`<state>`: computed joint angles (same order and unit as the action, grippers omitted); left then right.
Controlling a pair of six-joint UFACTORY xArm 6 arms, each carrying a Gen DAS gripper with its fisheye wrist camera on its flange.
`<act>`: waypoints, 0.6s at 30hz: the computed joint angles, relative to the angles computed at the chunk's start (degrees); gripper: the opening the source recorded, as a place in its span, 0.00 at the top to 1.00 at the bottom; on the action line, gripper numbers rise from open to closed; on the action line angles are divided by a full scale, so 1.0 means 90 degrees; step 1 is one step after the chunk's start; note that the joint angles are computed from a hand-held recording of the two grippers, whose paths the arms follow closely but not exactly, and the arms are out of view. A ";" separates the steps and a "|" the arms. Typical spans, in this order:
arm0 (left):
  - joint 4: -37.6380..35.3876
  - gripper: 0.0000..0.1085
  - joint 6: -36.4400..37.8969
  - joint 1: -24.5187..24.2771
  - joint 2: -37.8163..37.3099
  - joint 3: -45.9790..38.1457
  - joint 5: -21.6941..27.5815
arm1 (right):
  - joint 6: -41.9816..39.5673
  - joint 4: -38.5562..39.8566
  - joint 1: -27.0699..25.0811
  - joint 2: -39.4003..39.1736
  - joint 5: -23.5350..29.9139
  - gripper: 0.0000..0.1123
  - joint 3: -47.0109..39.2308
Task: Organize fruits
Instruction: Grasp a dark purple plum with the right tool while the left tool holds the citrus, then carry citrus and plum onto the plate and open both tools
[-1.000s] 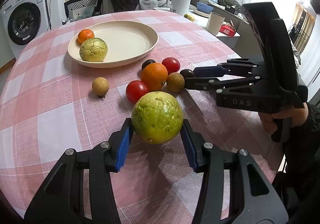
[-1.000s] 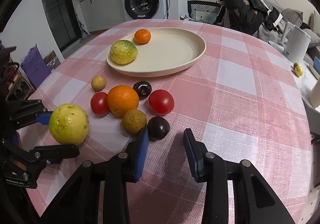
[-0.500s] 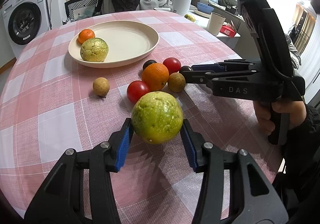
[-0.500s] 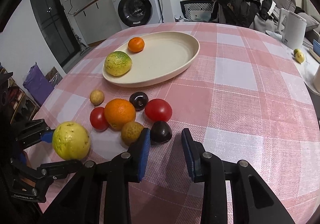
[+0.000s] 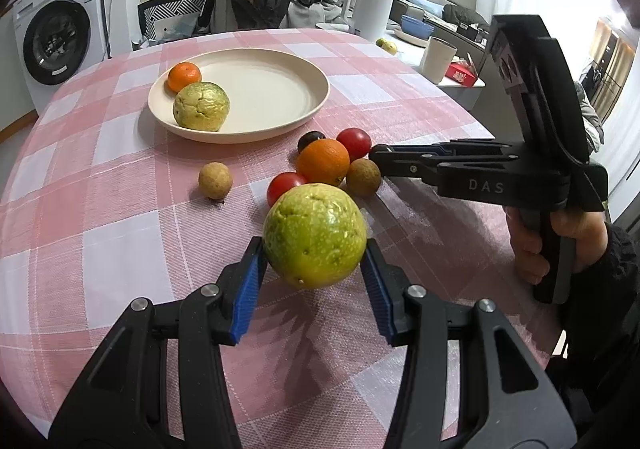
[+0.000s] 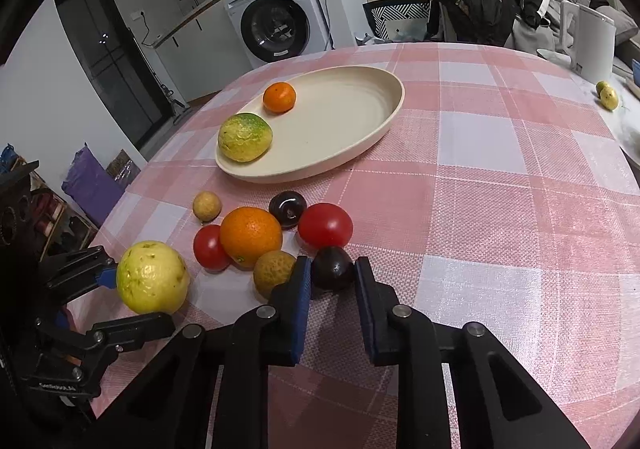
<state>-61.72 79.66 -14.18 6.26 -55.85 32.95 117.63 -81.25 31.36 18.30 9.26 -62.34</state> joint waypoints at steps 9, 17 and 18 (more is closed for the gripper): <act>-0.0418 0.58 0.0245 0.0033 -0.0004 -0.0051 -0.0158 | 0.0847 -0.0820 0.0018 -0.0304 0.0078 0.80 0.0119; -0.0859 0.58 0.0476 0.0139 0.0032 -0.0214 -0.0169 | 0.1679 -0.1717 0.0126 -0.0476 0.0237 0.80 0.0073; -0.0912 0.58 0.0497 0.0149 0.0058 -0.0248 -0.0194 | 0.1719 -0.1764 0.0131 -0.0489 0.0251 0.80 0.0069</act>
